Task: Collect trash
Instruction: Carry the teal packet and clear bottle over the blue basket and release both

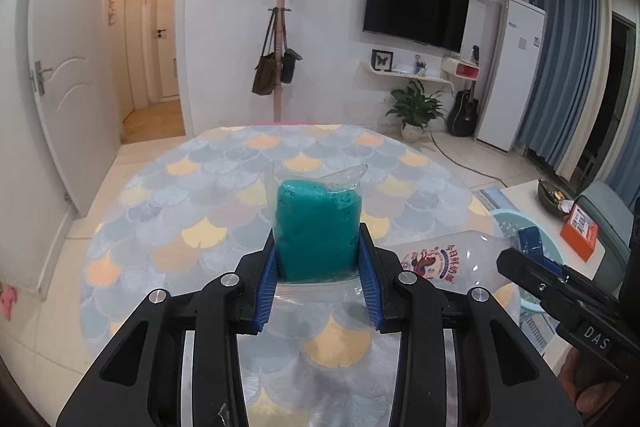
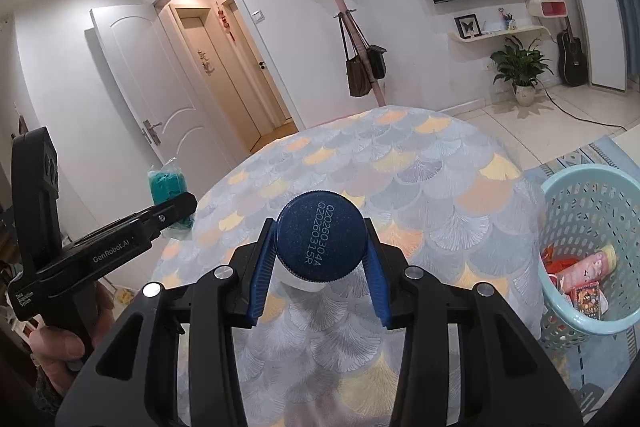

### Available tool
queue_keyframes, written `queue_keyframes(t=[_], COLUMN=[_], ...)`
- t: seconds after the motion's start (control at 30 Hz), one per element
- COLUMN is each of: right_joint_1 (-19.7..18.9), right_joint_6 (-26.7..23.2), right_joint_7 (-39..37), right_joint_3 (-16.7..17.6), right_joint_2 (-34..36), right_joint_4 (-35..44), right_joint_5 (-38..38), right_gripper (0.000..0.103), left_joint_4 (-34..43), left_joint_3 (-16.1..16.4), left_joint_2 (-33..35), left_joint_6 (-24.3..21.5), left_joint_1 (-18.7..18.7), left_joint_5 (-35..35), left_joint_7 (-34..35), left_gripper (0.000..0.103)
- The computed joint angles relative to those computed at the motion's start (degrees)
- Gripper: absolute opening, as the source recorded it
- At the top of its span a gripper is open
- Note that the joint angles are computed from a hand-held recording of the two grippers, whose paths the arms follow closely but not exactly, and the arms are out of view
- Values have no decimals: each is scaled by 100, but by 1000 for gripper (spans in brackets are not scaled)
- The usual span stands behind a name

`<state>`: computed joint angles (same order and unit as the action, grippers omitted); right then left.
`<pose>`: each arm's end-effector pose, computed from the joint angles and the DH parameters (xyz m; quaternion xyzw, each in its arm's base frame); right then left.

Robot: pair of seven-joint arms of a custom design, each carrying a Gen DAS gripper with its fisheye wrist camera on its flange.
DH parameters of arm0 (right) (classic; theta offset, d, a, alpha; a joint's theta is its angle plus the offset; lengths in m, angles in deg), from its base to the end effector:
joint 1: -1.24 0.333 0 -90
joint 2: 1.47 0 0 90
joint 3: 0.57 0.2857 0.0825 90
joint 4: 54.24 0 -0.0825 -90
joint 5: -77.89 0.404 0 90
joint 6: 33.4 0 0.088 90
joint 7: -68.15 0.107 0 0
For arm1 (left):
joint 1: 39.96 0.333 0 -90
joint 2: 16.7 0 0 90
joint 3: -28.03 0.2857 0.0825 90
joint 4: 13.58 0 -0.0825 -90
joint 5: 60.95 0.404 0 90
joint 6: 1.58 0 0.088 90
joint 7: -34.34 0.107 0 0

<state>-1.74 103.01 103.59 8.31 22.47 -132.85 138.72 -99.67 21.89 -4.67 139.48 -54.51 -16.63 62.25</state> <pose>0.7339 0.0630 0.5220 -0.7152 0.4588 -0.0679 0.5229 0.6467 -0.2370 0.6019 -0.7142 0.5214 -0.3204 0.3397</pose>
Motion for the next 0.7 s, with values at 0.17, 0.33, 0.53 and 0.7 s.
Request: queue_keyframes(t=[0.17,0.33,0.53,0.7], right_joint_1=[-17,-38,-41,-52], right_joint_6=[1,-30,-56,-84], right_joint_7=[-5,-1,5,25], right_joint_3=[7,2,-1,-2], right_joint_2=[5,3,2,25], right_joint_4=[-8,-9,-10,18], right_joint_5=[48,81,91,99], right_gripper=[38,38,38,38], left_joint_4=[7,14,76,90], left_joint_3=[-2,-10,-24,-8], left_joint_2=[-24,-19,21,29], left_joint_6=[-26,-24,-47,-60], left_joint_1=[-27,-19,-39,-62], left_joint_5=[91,80,23,42], left_joint_7=[-41,-22,57,36], left_gripper=[35,35,35,35])
